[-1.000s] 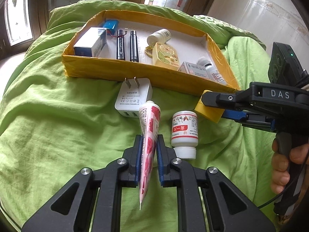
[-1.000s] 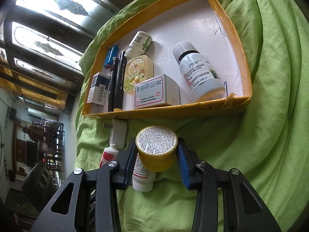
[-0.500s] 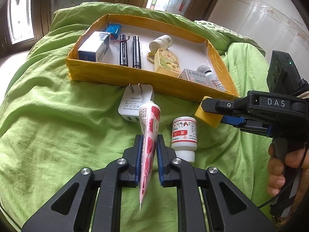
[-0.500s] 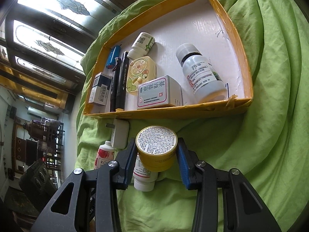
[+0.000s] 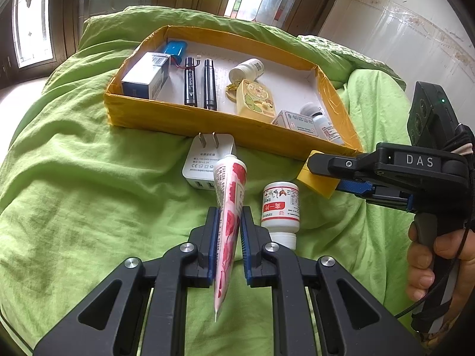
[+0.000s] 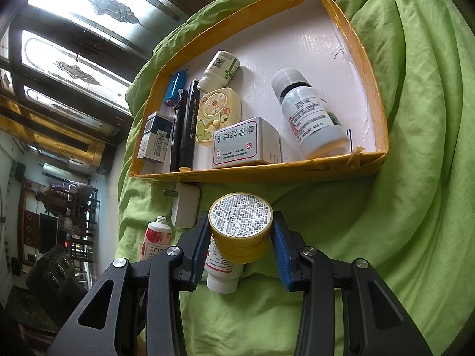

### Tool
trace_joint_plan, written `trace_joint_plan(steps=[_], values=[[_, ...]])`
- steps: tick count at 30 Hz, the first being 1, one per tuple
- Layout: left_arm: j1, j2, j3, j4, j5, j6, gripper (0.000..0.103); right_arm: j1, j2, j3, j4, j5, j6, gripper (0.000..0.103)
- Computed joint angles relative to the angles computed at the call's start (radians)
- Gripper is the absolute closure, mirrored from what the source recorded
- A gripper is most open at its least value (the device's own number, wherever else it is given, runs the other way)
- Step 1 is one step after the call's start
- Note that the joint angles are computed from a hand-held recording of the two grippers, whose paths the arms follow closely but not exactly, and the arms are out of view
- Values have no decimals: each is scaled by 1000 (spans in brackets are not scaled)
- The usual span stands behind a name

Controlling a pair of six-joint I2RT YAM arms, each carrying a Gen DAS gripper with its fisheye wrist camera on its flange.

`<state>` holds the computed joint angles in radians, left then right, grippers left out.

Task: Organize rigid objects
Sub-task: 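Carry the hand cream tube and yellow jar into the tray with both grippers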

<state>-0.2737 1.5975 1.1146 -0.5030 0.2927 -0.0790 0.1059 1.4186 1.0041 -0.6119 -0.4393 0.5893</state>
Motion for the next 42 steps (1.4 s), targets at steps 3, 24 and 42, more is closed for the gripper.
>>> trace_joint_plan(steps=[3,24,42], values=[[0,0,0,0,0,-1,91,-1,0,-2,1,-1,-1,67],[16,-18,6,6,21,-6,91,10,-8,24,1,-1,0,67],[0,20,130,-37,35,-13,91,-31,-32,34,12,-18,3,67]])
